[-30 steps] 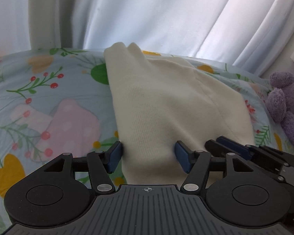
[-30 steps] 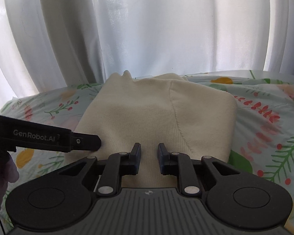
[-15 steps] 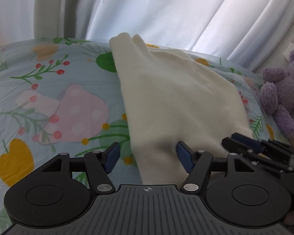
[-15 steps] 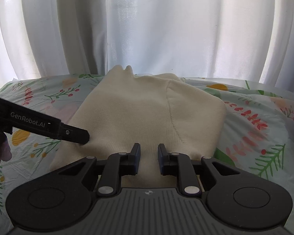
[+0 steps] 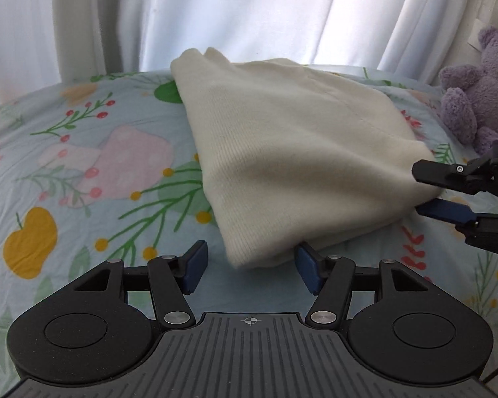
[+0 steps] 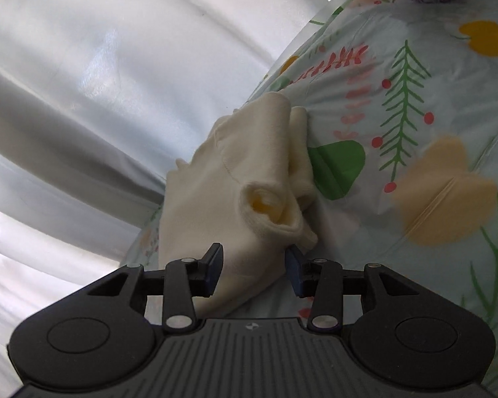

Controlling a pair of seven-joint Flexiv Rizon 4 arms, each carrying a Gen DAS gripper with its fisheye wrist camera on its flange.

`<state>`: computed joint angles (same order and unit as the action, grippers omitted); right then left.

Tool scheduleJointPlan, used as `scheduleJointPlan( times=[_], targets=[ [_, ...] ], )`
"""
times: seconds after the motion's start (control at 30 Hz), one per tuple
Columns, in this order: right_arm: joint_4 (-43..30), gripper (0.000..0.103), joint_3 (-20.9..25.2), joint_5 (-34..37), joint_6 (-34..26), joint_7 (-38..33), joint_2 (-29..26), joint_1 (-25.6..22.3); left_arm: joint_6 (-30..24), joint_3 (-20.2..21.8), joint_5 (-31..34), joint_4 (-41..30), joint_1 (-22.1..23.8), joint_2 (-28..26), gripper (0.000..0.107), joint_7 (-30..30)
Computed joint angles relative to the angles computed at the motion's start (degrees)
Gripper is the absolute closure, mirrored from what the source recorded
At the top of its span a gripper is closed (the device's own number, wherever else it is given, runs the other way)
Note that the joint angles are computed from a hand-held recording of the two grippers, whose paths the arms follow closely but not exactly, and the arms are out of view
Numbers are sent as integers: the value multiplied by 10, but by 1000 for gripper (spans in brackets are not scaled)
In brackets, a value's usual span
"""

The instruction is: Fold small clothes

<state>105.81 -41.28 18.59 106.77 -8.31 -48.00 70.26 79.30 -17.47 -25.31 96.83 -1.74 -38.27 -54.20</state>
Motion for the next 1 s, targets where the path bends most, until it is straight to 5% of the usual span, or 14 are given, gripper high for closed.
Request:
scheduleJointPlan(
  times=[0.17,0.23,0.3,0.33,0.4,0.47,0.6,0.7,0.8,1.0],
  targets=[
    [-18,87,-13,-18,-64,44,-7,-4,-11,8,-8,-11,-2,-3,48,-24],
    [-13,91,7,-29,16,60,-13,-22,-9,10,-15,-9,2,1,50,-37],
    [-27,92,69,-2,152,100,-32,-74,0,-29,-49,4,36,4,52,-30],
    [-28,93,78,1,165,111,-32,-81,-1,-46,-67,9,52,6,52,-29],
    [7,93,39,-69,77,86,-9,-59,-23,-57,-90,10,66,8,52,-30],
    [-6,92,21,-70,-55,-23,14,-35,-40,-38,-94,6,57,10,53,-38],
    [-3,90,0,-105,-83,-49,16,-19,-73,-20,-107,9,54,23,52,-33],
    [13,83,-29,-135,-95,-51,23,0,-68,-11,-111,18,50,36,52,-6],
    [29,63,-68,-177,-138,-53,39,28,-37,-17,-119,23,51,44,52,22],
    [33,35,0,-162,-38,-63,71,-49,-106,-51,-177,-45,71,5,43,59]
  ],
)
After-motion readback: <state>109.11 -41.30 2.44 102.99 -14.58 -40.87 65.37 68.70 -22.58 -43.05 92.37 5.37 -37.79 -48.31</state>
